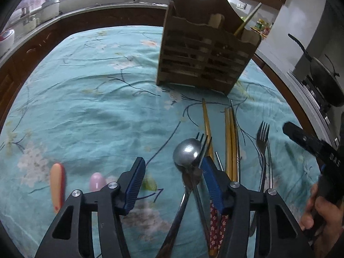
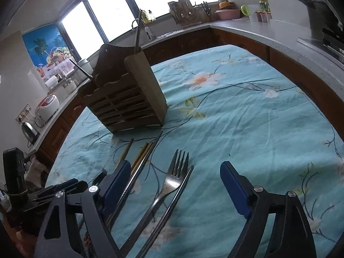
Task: Organize utensils
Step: 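Grasp a metal spoon with left tool while right tool grasps a wooden chopstick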
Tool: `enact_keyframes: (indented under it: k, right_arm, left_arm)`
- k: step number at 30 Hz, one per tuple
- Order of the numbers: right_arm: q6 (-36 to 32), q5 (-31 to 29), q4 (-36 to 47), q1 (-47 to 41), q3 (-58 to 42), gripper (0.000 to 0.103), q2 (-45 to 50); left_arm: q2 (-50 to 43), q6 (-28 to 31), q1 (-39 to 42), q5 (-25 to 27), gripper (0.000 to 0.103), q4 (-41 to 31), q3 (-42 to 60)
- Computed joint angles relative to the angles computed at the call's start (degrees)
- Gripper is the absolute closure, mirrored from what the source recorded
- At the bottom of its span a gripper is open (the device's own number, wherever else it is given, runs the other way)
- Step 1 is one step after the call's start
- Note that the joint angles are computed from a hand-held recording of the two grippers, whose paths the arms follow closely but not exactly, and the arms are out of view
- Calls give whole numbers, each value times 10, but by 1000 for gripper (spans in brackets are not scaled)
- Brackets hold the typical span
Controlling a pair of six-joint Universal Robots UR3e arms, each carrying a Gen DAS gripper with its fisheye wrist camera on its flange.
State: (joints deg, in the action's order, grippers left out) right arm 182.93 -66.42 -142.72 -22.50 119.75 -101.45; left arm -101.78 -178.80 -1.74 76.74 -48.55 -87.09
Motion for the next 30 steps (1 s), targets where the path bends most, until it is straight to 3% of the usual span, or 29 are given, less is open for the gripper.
enact_keyframes:
  k: [5, 12, 16, 19, 22, 30]
  right_arm:
    - [-5, -11, -4, 9, -27, 28, 47]
    - [-20, -28, 9, 34, -82, 47, 123]
    - [-26, -38, 19, 42, -106, 80, 154]
    - [-25, -38, 16, 43, -108, 86, 151]
    - [-23, -25, 18, 37, -102, 101, 135]
    - [-26, -12, 23, 37, -99, 101, 108]
  left_arm:
    - [-44, 11, -6, -4, 70, -25, 43]
    - [-70, 27, -4, -18, 80, -32, 70]
    - [-68, 29, 11, -43, 84, -39, 67]
    - [-64, 29, 23, -58, 87, -40, 61]
    - [-54, 29, 32, -67, 93, -39, 50]
    - [-31, 28, 61, -89, 95, -35, 20]
